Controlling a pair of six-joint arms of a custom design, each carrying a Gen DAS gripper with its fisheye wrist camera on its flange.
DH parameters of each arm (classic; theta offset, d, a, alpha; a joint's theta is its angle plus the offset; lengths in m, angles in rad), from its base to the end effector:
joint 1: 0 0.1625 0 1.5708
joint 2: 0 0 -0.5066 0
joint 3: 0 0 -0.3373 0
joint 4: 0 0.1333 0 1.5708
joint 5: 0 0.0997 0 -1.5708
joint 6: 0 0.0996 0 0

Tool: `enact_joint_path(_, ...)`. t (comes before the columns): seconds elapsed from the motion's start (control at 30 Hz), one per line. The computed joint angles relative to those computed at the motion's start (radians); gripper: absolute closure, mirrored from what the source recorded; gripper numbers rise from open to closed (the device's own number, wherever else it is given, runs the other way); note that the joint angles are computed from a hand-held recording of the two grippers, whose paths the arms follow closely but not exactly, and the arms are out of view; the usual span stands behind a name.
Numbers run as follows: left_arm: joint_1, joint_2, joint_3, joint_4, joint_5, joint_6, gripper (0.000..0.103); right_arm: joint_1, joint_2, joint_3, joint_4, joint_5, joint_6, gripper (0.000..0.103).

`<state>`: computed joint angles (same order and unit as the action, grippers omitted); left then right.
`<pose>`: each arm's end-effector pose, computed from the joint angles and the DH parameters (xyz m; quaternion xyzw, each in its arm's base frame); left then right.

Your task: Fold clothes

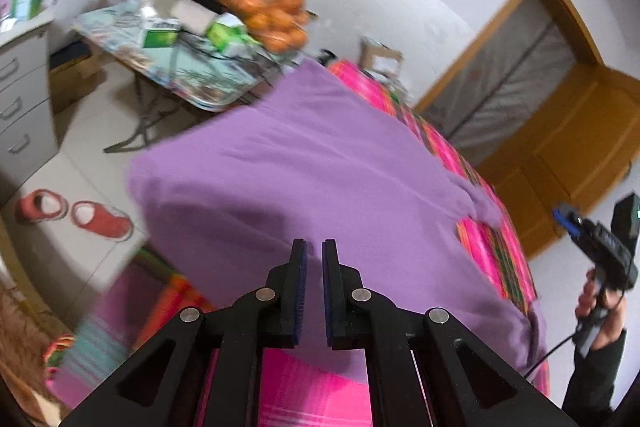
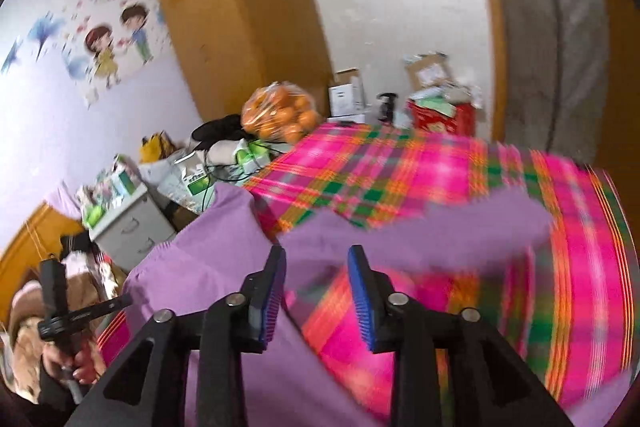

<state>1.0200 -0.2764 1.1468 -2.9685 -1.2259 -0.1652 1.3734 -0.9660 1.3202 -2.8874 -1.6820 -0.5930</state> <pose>-0.2963 -0.8015 0.0120 0.1384 0.9421 -0.2985 0.0652 -0.0258 -0.7522 0.4875 0.1487 -0.8729 0.4075 0.2234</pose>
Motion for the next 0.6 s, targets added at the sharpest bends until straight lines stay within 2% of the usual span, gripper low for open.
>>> enact_joint_path(0.13, -0.009, 0.040, -0.081, 0.096, -0.044, 0.030, 0.097, -0.064, -0.114, 0.222, -0.188, -0.025, 0.059, 0.065)
enact_joint_path(0.27, -0.022, 0.086, -0.167, 0.184, -0.080, 0.049, 0.097, -0.118, -0.188, 0.382, -0.396, -0.146, 0.111, 0.064)
enact_joint_path(0.37, -0.036, 0.120, -0.223, 0.236, -0.104, 0.073, 0.097, -0.161, -0.227, 0.459, -0.484, -0.221, 0.160, 0.062)
enact_joint_path(0.5, -0.052, 0.144, -0.248, 0.254, -0.116, 0.085, 0.097, -0.211, -0.263, 0.516, -0.520, -0.228, 0.217, 0.062)
enact_joint_path(0.6, -0.060, 0.152, -0.247, 0.256, -0.110, 0.086, 0.097, -0.272, -0.310, 0.565, -0.575, -0.182, 0.327, 0.062)
